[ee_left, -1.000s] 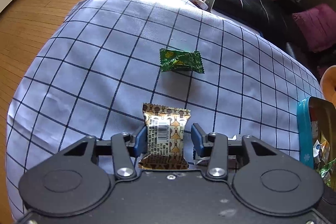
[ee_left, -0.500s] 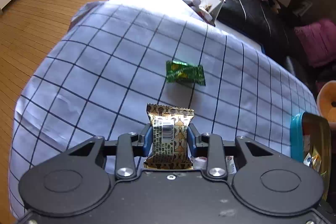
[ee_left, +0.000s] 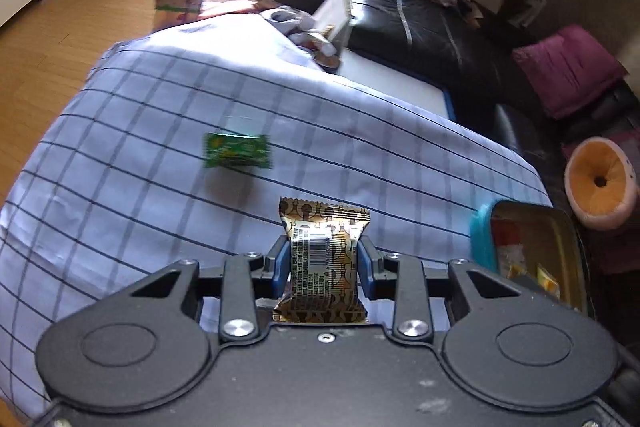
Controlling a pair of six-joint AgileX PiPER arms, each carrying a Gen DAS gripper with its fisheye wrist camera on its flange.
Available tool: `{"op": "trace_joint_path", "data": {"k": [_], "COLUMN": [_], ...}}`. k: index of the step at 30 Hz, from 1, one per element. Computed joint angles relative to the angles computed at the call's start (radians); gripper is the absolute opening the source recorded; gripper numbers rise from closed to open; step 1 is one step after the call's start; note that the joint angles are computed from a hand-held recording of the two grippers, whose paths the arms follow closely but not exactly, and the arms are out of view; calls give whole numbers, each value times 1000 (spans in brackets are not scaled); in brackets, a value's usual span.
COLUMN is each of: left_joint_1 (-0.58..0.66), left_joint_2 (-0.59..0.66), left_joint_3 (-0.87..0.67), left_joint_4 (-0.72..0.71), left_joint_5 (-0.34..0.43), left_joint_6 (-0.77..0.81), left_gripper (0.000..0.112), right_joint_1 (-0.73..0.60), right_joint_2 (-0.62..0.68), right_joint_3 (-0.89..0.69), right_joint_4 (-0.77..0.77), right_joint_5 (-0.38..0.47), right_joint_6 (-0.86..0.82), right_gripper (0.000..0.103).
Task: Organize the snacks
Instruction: 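Carry both held packets over the tin tray with both grippers, then open both grippers to drop the packets into the tin tray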
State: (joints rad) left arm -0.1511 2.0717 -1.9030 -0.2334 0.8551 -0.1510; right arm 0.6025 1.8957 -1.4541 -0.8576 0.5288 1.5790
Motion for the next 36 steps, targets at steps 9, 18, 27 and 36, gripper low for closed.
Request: {"op": "trace_joint_path", "data": {"k": [9,18,27,36], "left_joint_1": [-181,-332,-392,-387], "left_joint_2": [46,133,160,163], "left_joint_3": [-71,-198,-222,-225], "left_joint_4": [-91,-67,-5,4], "left_joint_5": [53,120,117,124], "left_joint_6": [73,46,29,21], "left_gripper": [34,34,35,35], "right_joint_1": [-54,-126,-153,-162], "right_joint_2": [-148,-240,-295,-289], "right_joint_3": [207,355,436,438], "right_joint_4": [-214,-252,-293,-301], "right_joint_5": [70,69,33,20], "right_joint_6": [277,368,442,448], "right_gripper": [27,26,27,36]}}
